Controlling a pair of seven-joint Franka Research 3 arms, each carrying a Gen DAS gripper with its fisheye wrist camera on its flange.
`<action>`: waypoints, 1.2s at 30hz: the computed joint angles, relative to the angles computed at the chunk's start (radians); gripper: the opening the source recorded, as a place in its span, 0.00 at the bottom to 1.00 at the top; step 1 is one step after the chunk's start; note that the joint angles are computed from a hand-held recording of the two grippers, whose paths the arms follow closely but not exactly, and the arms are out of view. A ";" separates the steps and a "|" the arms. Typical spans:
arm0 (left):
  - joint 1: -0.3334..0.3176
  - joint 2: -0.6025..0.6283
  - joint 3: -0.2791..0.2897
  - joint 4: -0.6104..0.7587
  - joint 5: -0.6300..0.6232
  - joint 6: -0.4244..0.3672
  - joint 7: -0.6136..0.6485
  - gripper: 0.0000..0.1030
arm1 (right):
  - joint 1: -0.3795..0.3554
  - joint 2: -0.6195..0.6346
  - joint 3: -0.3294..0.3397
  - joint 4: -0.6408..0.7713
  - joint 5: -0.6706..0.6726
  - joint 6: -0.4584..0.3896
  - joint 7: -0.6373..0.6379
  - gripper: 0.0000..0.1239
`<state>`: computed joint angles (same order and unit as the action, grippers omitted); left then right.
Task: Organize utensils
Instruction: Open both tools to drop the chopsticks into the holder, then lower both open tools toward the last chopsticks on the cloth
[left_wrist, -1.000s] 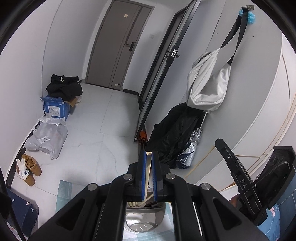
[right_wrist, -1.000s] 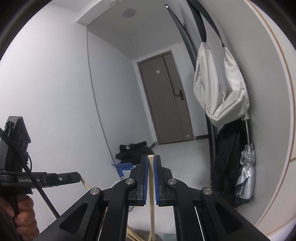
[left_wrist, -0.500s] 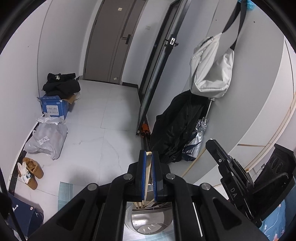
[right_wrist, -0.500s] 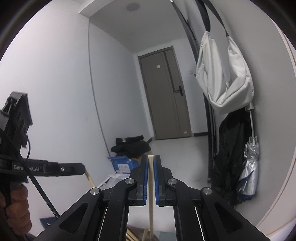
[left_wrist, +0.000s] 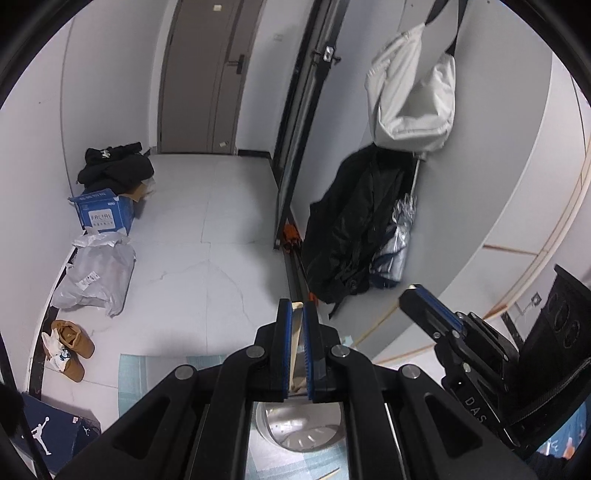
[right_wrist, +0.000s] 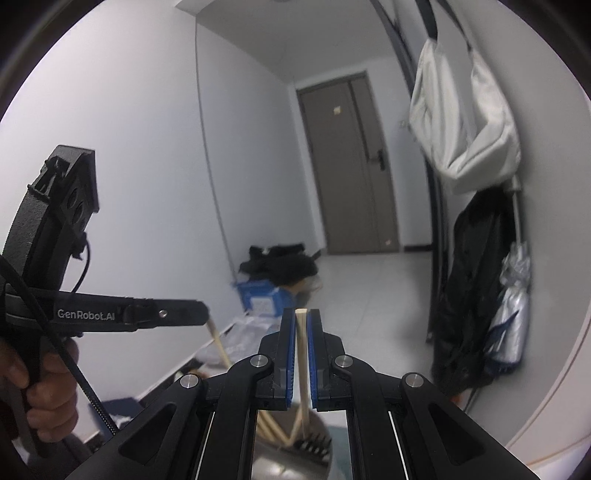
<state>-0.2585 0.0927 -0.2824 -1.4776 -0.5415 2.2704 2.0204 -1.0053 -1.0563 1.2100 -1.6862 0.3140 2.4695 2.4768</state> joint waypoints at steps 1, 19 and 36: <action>0.000 0.002 0.000 0.001 0.004 -0.004 -0.005 0.02 | 0.005 0.010 0.007 -0.003 0.006 -0.003 -0.004 0.04; 0.016 -0.002 0.000 0.018 -0.033 -0.073 -0.044 0.39 | 0.099 0.102 0.017 -0.048 0.022 -0.052 0.048 0.08; -0.033 -0.235 0.084 -0.270 -0.020 0.189 -0.098 0.84 | 0.103 0.003 -0.021 0.076 -0.008 -0.208 0.138 0.44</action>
<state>-0.2914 -0.1426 -0.1986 -1.7473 -0.5610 2.4589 1.9222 -0.9028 -1.0530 1.1888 -1.6099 0.3064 2.2616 2.6149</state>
